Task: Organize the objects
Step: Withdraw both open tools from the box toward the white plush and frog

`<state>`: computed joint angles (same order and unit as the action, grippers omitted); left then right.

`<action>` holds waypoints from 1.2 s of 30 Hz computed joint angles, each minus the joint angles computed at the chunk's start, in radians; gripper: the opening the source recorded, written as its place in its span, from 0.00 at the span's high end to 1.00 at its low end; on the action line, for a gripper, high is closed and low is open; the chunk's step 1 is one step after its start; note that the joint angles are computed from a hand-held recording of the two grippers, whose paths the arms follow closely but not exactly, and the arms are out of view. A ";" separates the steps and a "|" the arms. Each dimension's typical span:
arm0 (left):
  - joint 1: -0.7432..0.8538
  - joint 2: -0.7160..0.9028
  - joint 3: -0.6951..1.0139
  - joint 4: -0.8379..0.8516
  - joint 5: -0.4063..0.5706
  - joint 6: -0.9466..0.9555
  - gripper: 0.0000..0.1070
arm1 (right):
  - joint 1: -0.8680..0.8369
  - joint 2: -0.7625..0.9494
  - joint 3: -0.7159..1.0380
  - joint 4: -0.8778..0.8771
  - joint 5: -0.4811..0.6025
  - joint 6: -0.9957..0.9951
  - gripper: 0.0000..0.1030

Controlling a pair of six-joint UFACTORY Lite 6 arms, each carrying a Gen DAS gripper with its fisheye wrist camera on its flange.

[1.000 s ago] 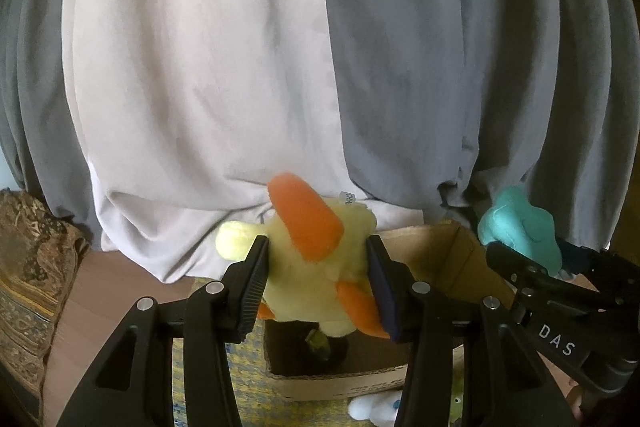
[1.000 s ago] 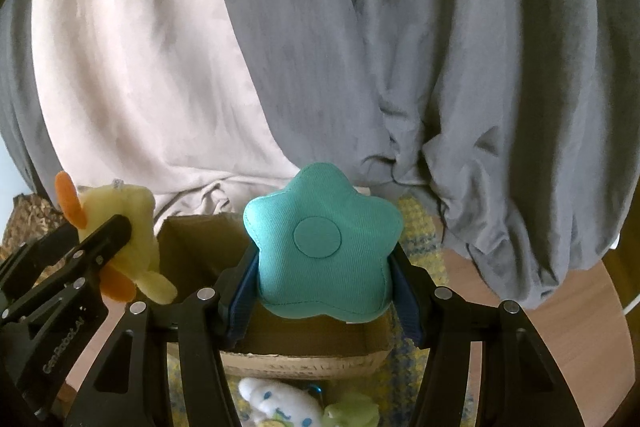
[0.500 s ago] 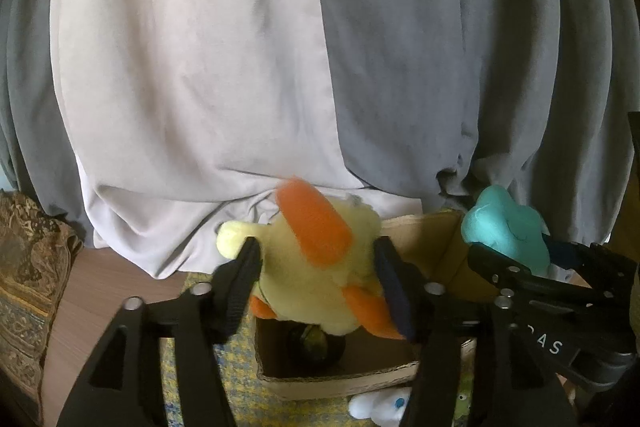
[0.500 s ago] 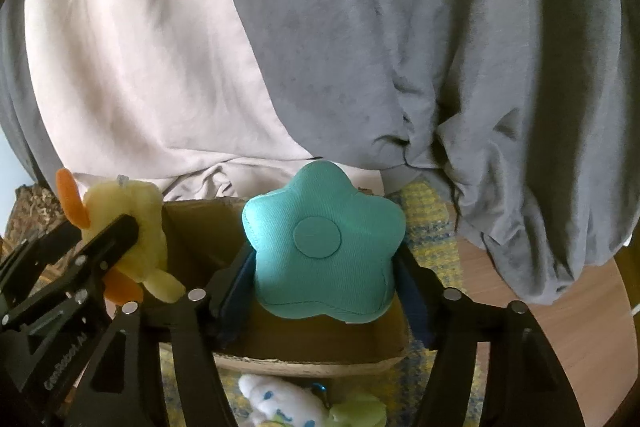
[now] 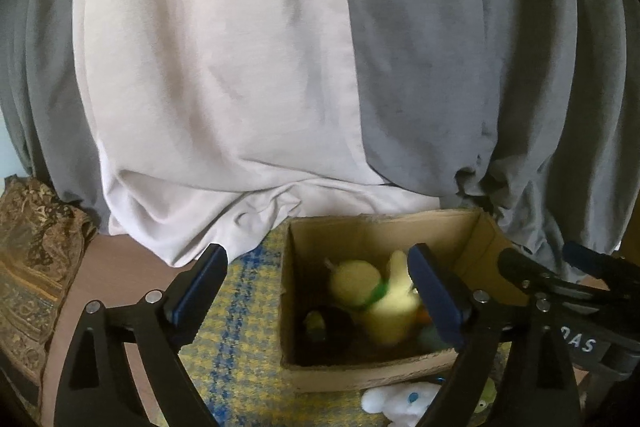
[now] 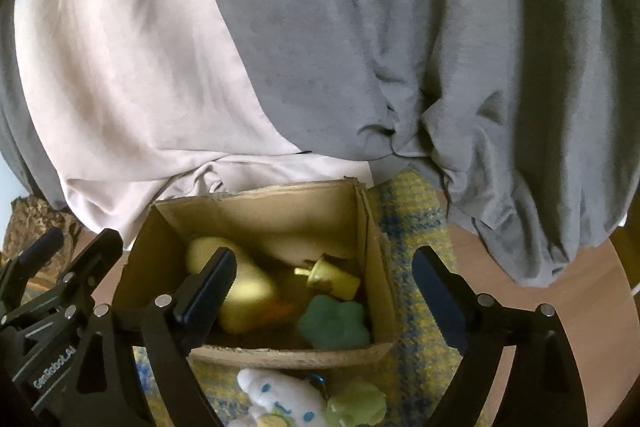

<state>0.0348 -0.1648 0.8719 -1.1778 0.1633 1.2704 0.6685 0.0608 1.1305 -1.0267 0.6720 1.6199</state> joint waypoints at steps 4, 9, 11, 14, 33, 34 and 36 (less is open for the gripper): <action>0.008 -0.048 -0.043 -0.024 -0.013 0.027 0.13 | 0.044 -0.023 -0.024 -0.038 0.058 0.045 0.12; 0.026 -0.127 -0.102 -0.008 -0.009 0.006 0.08 | 0.091 -0.060 -0.054 -0.053 0.112 0.075 0.11; 0.035 -0.168 -0.132 -0.007 -0.017 0.005 0.06 | 0.115 -0.082 -0.076 -0.061 0.132 0.096 0.10; 0.047 -0.233 -0.181 0.025 -0.017 -0.020 0.04 | 0.149 -0.111 -0.114 -0.072 0.155 0.128 0.09; 0.056 -0.627 -0.465 0.569 0.009 -0.572 0.04 | 0.349 -0.286 -0.338 -0.078 0.305 0.292 0.09; 0.051 -0.647 -0.481 0.603 0.009 -0.607 0.04 | 0.359 -0.293 -0.347 -0.077 0.316 0.299 0.08; 0.048 -0.677 -0.505 0.622 0.019 -0.627 0.04 | 0.382 -0.303 -0.367 -0.074 0.337 0.314 0.09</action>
<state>0.0826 -0.8421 0.3667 -0.5559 0.1822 0.6431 1.0500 -0.2419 0.7639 -1.1008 1.0093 1.9344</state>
